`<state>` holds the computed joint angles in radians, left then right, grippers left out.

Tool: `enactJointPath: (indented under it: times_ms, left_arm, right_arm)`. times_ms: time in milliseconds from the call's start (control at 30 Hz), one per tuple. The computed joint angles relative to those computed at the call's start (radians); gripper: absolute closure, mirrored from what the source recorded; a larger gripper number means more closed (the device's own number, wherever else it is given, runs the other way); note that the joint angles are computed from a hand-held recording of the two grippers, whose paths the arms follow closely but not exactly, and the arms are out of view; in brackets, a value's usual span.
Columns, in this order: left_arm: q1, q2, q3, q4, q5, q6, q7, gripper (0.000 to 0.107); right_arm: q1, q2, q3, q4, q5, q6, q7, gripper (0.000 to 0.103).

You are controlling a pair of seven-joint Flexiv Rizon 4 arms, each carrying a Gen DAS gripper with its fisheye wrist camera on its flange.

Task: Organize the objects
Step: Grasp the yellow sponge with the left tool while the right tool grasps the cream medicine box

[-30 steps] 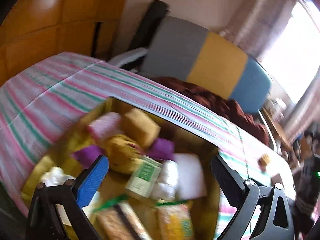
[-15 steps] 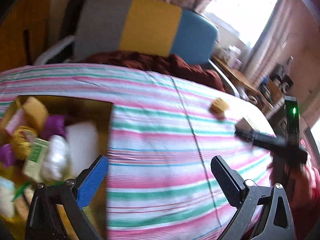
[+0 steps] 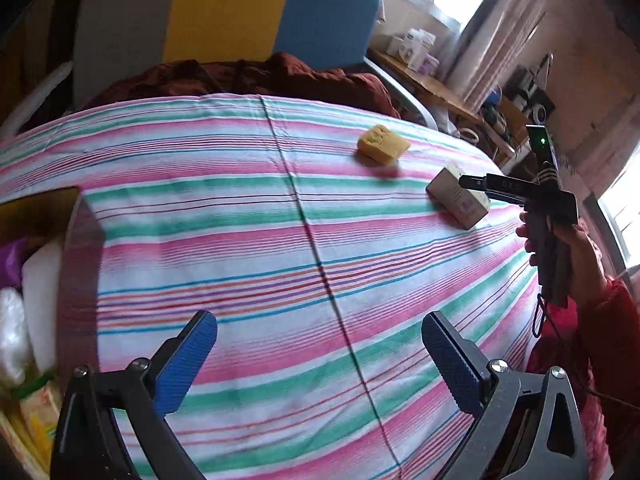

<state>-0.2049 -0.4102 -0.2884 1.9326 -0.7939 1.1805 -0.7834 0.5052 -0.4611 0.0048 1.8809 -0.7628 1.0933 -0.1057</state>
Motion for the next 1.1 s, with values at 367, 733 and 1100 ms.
enactJointPath:
  times_ms: [367, 733, 1100]
  left_arm:
    - [-0.091, -0.200, 0.059, -0.294, 0.305, -0.026, -0.192, 0.004]
    - [-0.218, -0.475, 0.103, -0.769, 0.521, -0.173, -0.293, 0.004]
    - [-0.328, -0.789, 0.185, -1.342, 0.614, -0.358, -0.312, 0.004]
  right_arm:
    - [-0.012, -0.025, 0.016, 0.014, 0.097, 0.040, 0.004, 0.049]
    - [-0.028, 0.027, 0.011, 0.080, 0.138, 0.048, 0.097, 0.050]
    - [-0.036, 0.040, 0.040, 0.075, 0.171, -0.001, 0.059, 0.050]
